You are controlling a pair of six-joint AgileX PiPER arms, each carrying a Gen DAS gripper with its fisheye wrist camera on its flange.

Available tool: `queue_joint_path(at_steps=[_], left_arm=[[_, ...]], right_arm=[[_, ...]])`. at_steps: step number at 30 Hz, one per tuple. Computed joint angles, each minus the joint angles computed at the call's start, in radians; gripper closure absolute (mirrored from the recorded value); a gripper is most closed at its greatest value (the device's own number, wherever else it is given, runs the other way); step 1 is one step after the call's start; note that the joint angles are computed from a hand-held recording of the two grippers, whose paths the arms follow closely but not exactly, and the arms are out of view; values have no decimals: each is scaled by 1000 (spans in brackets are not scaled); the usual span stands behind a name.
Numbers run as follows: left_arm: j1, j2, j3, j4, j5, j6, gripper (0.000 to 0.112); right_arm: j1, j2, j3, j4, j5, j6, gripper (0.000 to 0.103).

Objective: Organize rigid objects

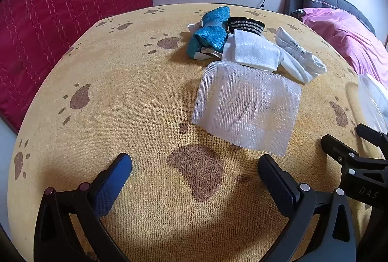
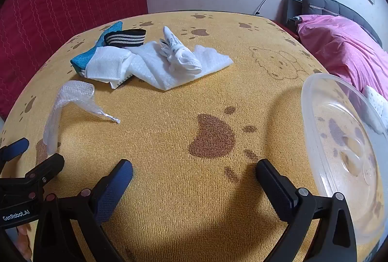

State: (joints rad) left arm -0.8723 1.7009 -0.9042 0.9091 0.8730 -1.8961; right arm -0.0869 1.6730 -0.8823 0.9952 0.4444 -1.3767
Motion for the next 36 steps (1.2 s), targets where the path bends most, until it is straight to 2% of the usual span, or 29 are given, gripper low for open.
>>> queue_joint_path(at_steps=[27, 36], left_arm=[[-12, -1, -5, -8, 18, -1, 9], [-14, 0, -5, -6, 18, -5, 9]], right_arm=[[-5, -1, -2, -7, 1, -3, 0], [-2, 4, -28, -97, 30, 70, 0]])
